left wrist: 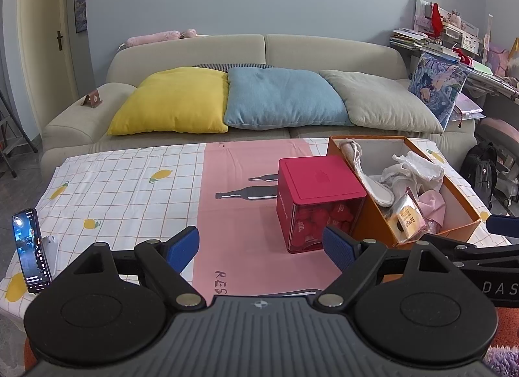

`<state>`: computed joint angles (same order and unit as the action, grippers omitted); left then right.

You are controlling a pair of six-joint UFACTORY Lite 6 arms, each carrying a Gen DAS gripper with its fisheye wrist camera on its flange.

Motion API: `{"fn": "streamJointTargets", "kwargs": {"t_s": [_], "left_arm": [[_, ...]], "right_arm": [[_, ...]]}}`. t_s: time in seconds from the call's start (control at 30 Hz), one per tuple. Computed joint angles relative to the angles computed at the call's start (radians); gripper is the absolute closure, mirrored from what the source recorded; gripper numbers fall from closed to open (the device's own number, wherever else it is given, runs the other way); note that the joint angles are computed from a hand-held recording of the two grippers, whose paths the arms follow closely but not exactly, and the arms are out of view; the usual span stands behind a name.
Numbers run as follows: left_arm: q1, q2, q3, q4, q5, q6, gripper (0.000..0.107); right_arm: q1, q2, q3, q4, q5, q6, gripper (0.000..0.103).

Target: Organize soft objects

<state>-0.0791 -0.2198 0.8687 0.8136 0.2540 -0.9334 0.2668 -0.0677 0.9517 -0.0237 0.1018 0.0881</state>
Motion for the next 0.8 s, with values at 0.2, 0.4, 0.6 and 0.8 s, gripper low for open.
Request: {"fn": "streamJointTargets", "kwargs": {"t_s": [0.2, 0.4, 0.6, 0.8], "left_arm": [[-0.003, 0.000, -0.003, 0.010, 0.000, -0.010, 0.007], [-0.004, 0.000, -0.001, 0.011, 0.002, -0.013, 0.007], [-0.002, 0.000, -0.001, 0.002, 0.000, -0.002, 0.007], [0.006, 0.003, -0.008, -0.002, -0.011, 0.002, 0.007]], "right_arm": [[0.001, 0.001, 0.000, -0.011, -0.002, 0.011, 0.003], [0.001, 0.001, 0.001, -0.009, -0.001, 0.009, 0.003], [0.002, 0.003, 0.005, 0.010, 0.005, -0.011, 0.003], [0.002, 0.007, 0.008, 0.015, 0.008, -0.015, 0.003]]}}
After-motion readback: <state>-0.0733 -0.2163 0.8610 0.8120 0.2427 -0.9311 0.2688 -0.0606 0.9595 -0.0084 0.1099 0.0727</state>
